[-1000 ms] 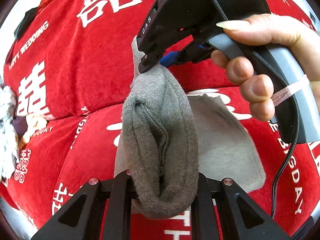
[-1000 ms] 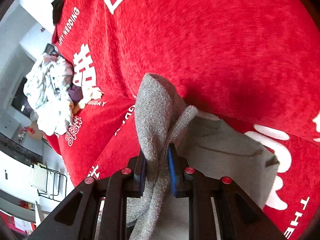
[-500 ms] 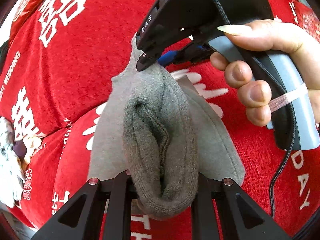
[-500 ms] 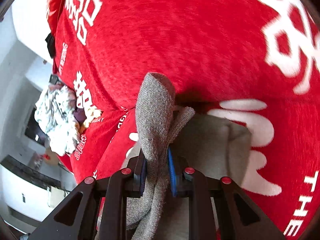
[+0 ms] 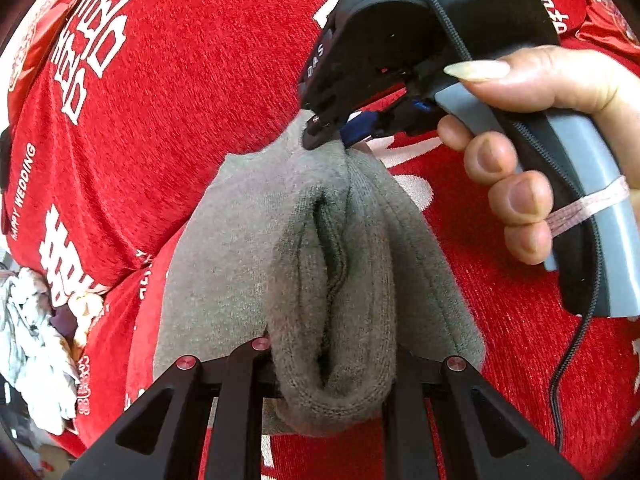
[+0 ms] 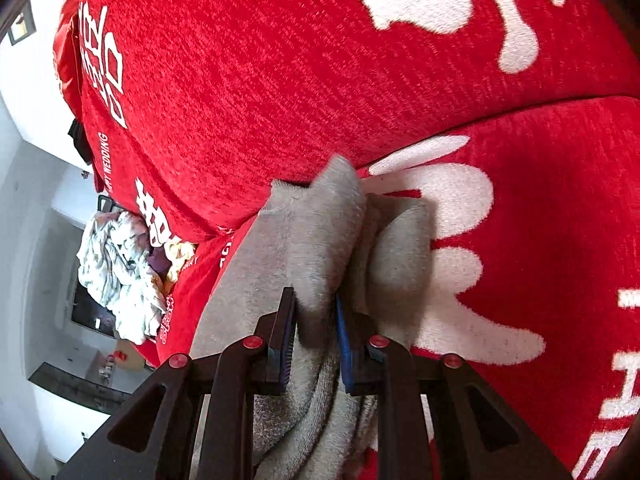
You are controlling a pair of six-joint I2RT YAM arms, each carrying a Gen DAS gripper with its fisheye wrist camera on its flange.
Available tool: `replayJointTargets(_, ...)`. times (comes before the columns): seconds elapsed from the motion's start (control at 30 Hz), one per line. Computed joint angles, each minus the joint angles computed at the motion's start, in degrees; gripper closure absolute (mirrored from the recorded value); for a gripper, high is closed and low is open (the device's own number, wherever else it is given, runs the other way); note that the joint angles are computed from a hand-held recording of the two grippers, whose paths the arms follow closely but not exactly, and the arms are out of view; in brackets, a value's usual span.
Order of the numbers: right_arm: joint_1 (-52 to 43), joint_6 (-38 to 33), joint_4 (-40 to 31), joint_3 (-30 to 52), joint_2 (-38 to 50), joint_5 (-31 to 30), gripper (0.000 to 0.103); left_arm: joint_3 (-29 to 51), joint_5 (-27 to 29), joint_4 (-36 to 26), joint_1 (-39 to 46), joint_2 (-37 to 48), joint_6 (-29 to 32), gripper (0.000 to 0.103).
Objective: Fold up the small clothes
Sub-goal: 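Hold the sweater bundle up with both grippers and fold it over, then lay the folded grey sweater down and open the left gripper while the right gripper holds its edge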
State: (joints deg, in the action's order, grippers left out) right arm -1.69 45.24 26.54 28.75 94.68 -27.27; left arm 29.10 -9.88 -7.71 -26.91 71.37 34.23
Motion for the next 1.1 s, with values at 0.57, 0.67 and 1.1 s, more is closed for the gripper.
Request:
replayJointTargets(0.57, 3.3, 0.7, -20.9, -4.8, -27.6, 9.5, 0.030, 4.6, 22.7, -20.4, 14.4, -14.3, 9.4, 0.019)
replayJointTargets(0.67, 8.3, 0.9, -22.9, -2.0, -26.4, 12.8, 0.030, 10.7, 32.5, -27.1, 25.9, -9.6, 15.7, 0.019)
replayJointTargets(1.1, 10.2, 0.1, -25.5, 1.9, -15.8, 17.0, 0.095, 28.2, 29.1, -29.2, 32.8, 21.2, 5.8, 0.019)
